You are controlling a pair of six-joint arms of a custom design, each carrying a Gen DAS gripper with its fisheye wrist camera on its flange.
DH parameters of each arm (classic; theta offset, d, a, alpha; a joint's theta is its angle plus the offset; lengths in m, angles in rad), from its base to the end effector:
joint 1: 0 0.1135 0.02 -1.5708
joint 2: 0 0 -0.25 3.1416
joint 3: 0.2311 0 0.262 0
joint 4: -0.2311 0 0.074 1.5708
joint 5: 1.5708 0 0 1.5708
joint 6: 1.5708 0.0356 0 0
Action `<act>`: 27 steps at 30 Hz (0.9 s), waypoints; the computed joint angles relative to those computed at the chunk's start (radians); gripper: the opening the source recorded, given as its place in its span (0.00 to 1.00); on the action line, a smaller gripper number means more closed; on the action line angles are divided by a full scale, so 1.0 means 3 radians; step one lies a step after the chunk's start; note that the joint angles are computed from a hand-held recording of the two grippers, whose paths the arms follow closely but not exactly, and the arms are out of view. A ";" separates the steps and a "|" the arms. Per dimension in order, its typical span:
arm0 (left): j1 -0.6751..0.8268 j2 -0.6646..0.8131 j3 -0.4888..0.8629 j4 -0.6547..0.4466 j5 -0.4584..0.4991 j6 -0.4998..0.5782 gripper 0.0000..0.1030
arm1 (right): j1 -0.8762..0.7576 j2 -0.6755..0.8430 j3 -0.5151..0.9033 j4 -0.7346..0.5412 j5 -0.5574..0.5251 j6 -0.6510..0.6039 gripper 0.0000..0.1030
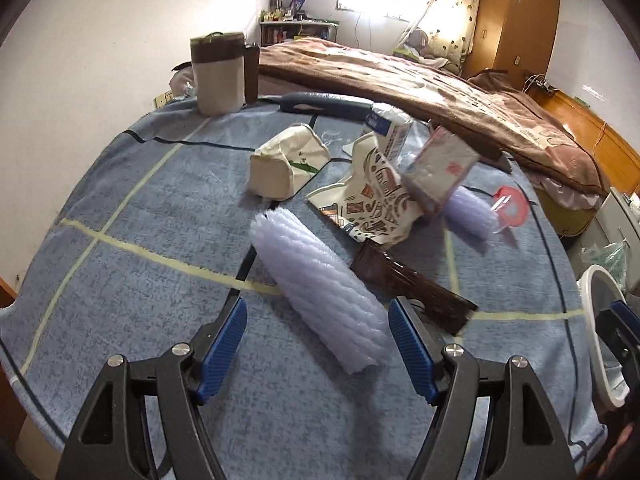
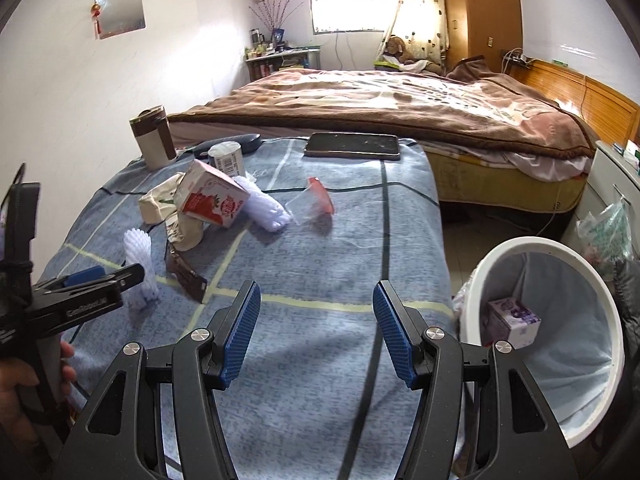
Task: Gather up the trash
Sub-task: 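Move both tools back over the table toward the white foam net sleeve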
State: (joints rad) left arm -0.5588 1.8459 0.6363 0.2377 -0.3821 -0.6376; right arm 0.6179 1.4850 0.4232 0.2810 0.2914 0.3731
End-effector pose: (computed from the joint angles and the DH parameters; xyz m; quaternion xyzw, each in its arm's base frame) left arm 0.2568 -0.1449 0.0483 -0.0929 0.9352 -0.0132 0.3415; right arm 0.2114 0.1377 0.0930 -0.0560 0.9132 0.0631 0.3987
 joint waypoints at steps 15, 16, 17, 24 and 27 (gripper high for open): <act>0.0315 0.0002 -0.0188 0.0236 0.0212 0.0264 0.73 | 0.0218 0.0435 0.0396 -0.0065 0.0015 0.0053 0.59; 0.0352 -0.0039 -0.0233 0.0244 0.0243 0.0273 0.73 | 0.0239 0.0491 0.0443 -0.0068 -0.0006 0.0047 0.59; 0.0394 -0.0063 -0.0260 0.0265 0.0273 0.0303 0.73 | 0.0257 0.0561 0.0507 -0.0075 -0.0034 0.0030 0.59; 0.0597 -0.0223 -0.0436 0.0304 0.0298 0.0484 0.73 | 0.0305 0.1047 0.1006 -0.0211 -0.0330 -0.0184 0.59; 0.0687 -0.0244 -0.0490 0.0327 0.0350 0.0568 0.73 | 0.0325 0.1250 0.1228 -0.0316 -0.0425 -0.0224 0.59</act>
